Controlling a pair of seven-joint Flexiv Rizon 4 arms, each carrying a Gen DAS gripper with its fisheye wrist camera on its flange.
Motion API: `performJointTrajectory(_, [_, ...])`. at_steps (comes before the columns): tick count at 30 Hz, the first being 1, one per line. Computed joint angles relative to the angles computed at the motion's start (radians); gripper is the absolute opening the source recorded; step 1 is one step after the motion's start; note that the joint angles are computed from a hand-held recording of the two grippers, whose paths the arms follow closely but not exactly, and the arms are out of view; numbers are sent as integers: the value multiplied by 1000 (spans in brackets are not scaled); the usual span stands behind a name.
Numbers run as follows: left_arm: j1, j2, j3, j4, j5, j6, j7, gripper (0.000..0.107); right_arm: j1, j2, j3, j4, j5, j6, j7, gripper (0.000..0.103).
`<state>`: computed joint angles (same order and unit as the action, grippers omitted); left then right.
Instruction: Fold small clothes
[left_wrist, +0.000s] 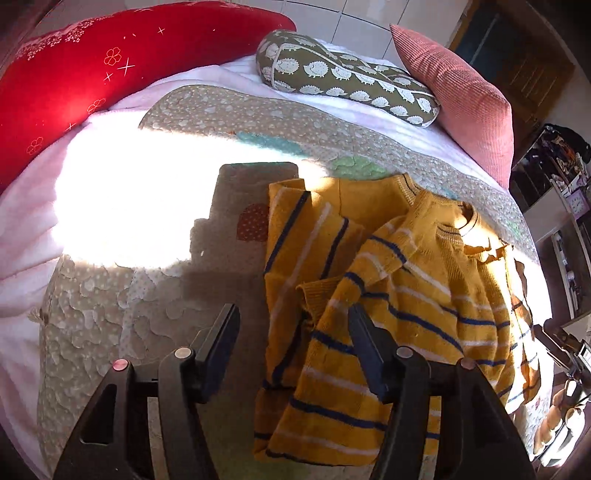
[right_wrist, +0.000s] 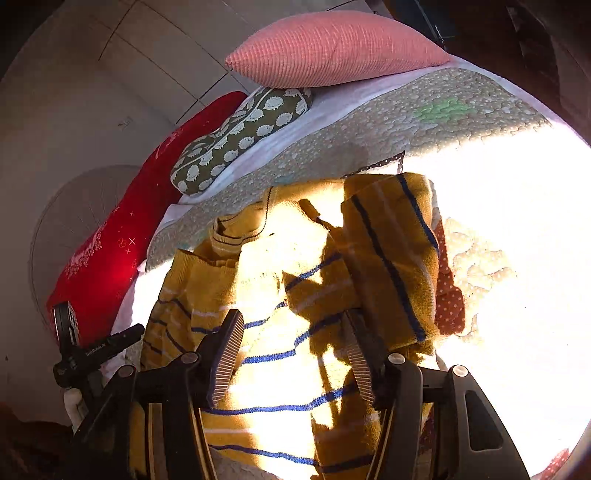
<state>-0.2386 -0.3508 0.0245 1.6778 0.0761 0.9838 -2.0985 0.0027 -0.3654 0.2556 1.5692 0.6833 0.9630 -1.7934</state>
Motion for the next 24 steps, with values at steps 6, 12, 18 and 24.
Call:
performJointTrajectory(6, [-45,-41,17,-101,96,-210,-50,18,93,8,-75,122,-196,131,140,59])
performJointTrajectory(12, [-29,40,27,-16,122,-141,-141,13,25,31,-65,192,-276,208,242,59])
performJointTrajectory(18, [67,127,-42,232,-130,148,10,70,-163,69,65,121,135,11,-27,64])
performJointTrajectory(24, [92,100,-120,312,-317,275,188,79,-86,75,13,159,178,14,-43,67])
